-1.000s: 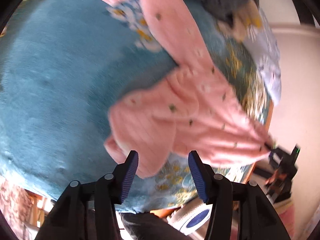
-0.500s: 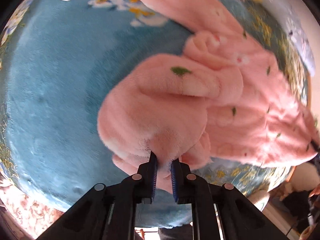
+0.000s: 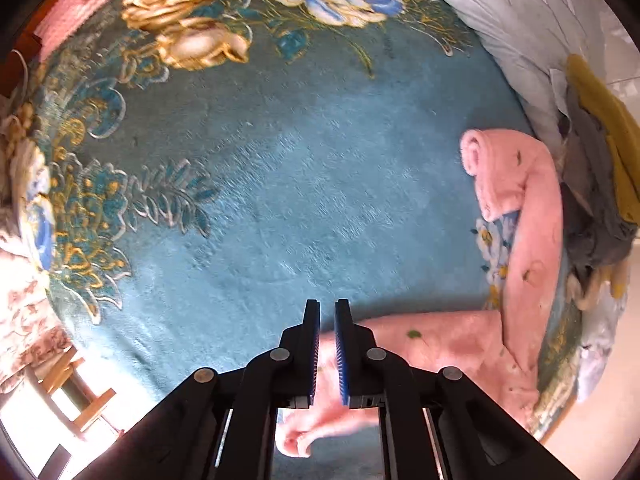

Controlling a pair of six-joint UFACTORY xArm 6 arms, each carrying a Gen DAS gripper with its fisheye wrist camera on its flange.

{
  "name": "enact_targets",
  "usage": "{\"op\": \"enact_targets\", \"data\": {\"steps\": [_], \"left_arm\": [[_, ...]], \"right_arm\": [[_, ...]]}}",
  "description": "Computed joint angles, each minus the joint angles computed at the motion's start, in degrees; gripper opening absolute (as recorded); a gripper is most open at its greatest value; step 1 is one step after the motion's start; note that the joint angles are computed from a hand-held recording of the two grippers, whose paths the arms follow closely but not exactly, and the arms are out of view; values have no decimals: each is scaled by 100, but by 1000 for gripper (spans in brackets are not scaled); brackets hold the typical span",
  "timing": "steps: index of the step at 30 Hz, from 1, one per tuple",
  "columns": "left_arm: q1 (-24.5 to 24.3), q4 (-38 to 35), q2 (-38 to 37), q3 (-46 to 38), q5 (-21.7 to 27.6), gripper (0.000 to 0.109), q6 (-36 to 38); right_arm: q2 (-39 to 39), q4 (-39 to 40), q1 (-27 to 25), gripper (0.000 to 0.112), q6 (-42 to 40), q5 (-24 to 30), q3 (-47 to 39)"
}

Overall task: Fold clothes
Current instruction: 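Grasp the pants waistband with the right gripper while the left gripper holds a leg, then release the pants leg from the left gripper onto the blanket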

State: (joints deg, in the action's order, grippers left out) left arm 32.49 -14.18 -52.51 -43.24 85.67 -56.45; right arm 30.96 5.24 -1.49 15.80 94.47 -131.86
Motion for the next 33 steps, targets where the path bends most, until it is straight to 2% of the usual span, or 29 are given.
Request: {"op": "enact_targets", "data": {"steps": [2, 4, 5, 7, 9, 13, 17, 18, 19, 21, 22, 24, 26, 27, 30, 32, 33], "left_arm": [[-331, -175, -168, 185, -106, 26, 107], [-785, -306, -331, 383, -242, 54, 134], [-1111, -355, -318, 455, -340, 56, 98], [-1669, -428, -236, 560, -476, 56, 27], [-2016, -452, -215, 692, -481, 56, -84], [-2316, -270, -120, 830, -95, 57, -136], [-2404, -161, 18, 783, 149, 57, 64], [-2418, -68, 43, 723, 189, 55, 83], [-2432, 36, 68, 656, 231, 38, 99], [-2290, 62, 62, 559, 269, 16, 189], [-2195, 96, 18, 506, 261, 11, 263], [-1942, 258, -48, 335, 321, 10, 491], [-1419, 440, -149, 128, 468, 10, 851], [-1086, 571, -202, 26, 538, 10, 1032], [413, 867, -248, -267, 747, 10, 1876], [1391, 1054, -108, -498, 678, 10, 2425], [1607, 1105, -17, -479, 548, 10, 2531]], "right_arm": [[-16, -60, 20, 14, 39, 10, 30], [-43, -121, 44, 14, 99, 16, 85], [-59, -151, 58, 14, 139, 19, 119], [-42, -202, 97, 15, 181, 59, 88], [-18, -254, 137, 15, 223, 107, 43], [104, -390, 243, 17, 246, 254, -218], [181, -547, 340, 17, 277, 382, -351], [178, -582, 363, 17, 303, 401, -340], [172, -613, 386, 17, 334, 421, -323], [146, -650, 425, 17, 398, 452, -272], [137, -663, 442, 17, 426, 470, -259], [151, -687, 479, 17, 478, 515, -281], [205, -715, 514, 17, 522, 582, -376], [246, -732, 530, 17, 541, 624, -451], [376, -792, 577, 17, 585, 747, -681], [467, -844, 600, 17, 592, 828, -838], [513, -869, 609, 17, 593, 871, -918]]}}
